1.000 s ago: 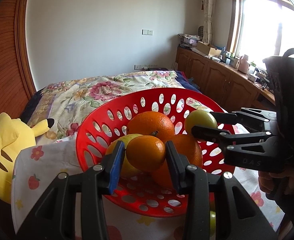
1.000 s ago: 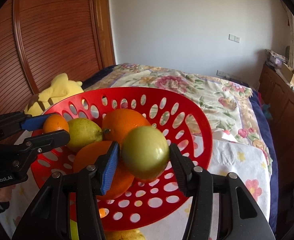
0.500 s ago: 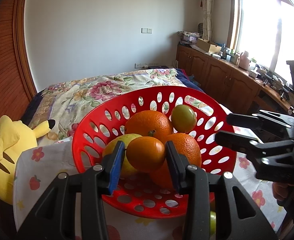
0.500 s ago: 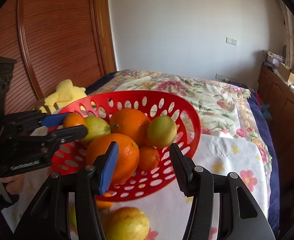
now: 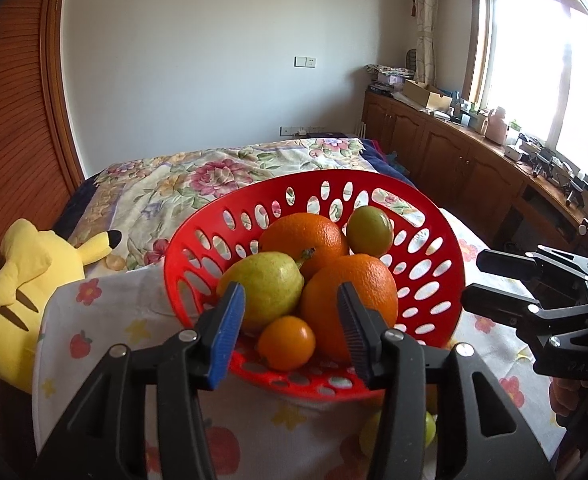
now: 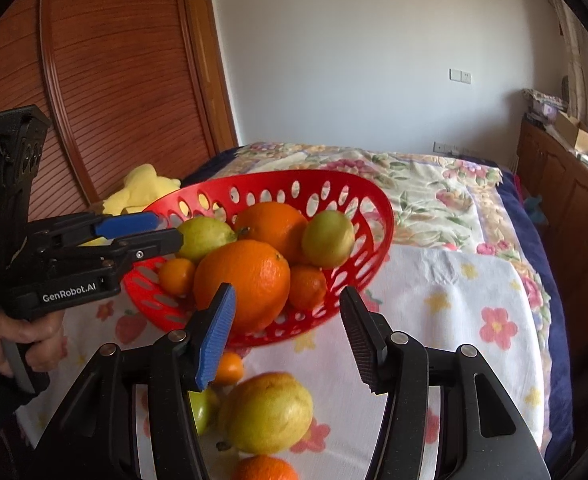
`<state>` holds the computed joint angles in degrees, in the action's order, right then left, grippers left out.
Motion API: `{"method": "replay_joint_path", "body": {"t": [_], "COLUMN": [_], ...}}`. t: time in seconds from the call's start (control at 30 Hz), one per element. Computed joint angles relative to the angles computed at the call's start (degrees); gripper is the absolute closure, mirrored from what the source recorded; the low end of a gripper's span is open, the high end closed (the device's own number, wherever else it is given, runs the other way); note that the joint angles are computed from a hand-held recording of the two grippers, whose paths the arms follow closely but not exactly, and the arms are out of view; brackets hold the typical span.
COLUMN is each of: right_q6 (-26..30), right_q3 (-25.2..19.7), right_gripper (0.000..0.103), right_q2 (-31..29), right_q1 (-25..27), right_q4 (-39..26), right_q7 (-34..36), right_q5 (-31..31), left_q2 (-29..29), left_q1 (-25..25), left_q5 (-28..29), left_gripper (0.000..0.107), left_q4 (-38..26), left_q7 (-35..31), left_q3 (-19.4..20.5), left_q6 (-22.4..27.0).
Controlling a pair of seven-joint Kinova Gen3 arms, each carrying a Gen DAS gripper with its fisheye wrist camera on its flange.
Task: Organize fruits
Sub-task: 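Move both open tools back down toward the fruit left on the table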
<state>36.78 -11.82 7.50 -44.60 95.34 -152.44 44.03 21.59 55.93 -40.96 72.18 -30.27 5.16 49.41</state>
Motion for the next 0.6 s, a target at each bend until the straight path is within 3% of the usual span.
{"method": "replay_joint_path", "body": {"t": [0.6], "right_q6": [2.8], "right_q3": [-4.5], "right_gripper": [0.046], "right_q2": [-4.6], "right_q1": [-0.5], "right_q4": [7.1], "right_q7": [-10.7], "right_q5": [4.7], "left_q2": [-4.1], "left_q1": [3.6], "left_q5": [-7.6], "left_gripper": [0.053], "left_q4": [5.4], "left_q7": [8.8], "left_q3": [3.0], "left_q6": [5.5]}}
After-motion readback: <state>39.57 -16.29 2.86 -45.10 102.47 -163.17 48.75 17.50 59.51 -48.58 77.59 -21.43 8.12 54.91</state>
